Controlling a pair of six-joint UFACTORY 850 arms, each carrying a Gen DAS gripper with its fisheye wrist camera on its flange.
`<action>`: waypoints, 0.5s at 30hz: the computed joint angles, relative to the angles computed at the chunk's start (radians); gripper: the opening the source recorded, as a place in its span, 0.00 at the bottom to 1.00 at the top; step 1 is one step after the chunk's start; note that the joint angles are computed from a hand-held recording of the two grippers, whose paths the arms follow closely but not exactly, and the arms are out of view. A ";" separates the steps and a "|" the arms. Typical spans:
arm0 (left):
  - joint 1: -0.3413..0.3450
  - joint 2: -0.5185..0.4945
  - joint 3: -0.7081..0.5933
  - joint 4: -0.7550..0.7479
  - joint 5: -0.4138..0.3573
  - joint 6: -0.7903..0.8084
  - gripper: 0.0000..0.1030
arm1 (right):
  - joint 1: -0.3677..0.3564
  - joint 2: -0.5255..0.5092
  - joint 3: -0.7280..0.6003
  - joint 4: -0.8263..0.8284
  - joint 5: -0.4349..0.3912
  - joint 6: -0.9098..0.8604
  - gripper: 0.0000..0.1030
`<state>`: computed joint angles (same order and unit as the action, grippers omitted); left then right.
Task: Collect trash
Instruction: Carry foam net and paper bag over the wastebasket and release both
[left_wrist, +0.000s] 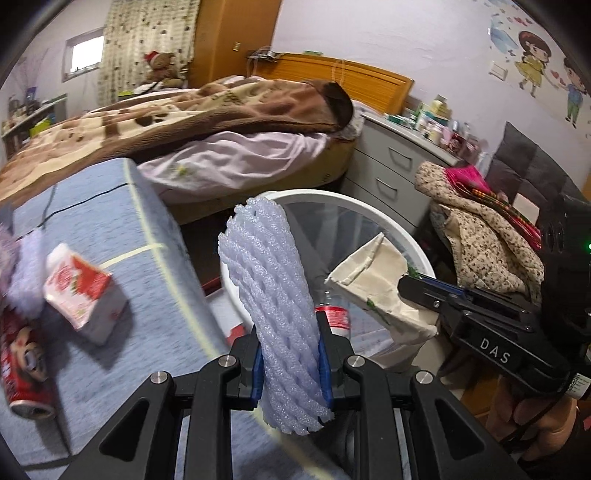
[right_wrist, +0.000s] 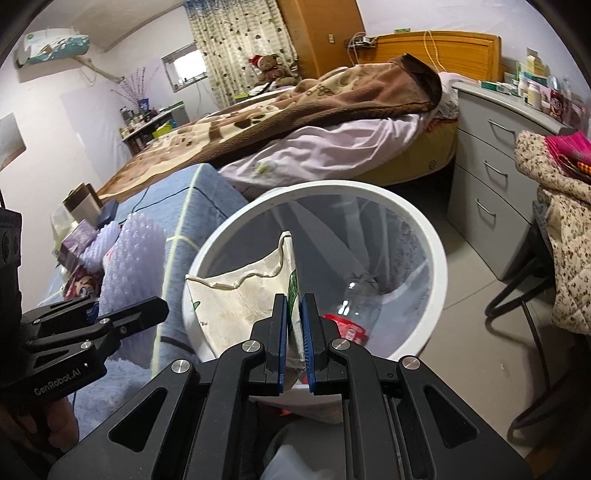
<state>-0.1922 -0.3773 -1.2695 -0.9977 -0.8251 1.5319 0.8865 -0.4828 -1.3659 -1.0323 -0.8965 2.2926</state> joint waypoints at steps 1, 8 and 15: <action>-0.008 -0.009 -0.009 0.008 -0.010 -0.006 0.23 | -0.001 0.002 0.005 0.007 -0.003 0.002 0.08; -0.034 -0.062 -0.053 0.031 -0.060 -0.070 0.24 | -0.006 0.020 0.033 0.028 0.000 0.022 0.08; -0.033 -0.089 -0.082 0.004 -0.109 -0.083 0.50 | -0.011 0.027 0.045 0.029 0.001 0.046 0.42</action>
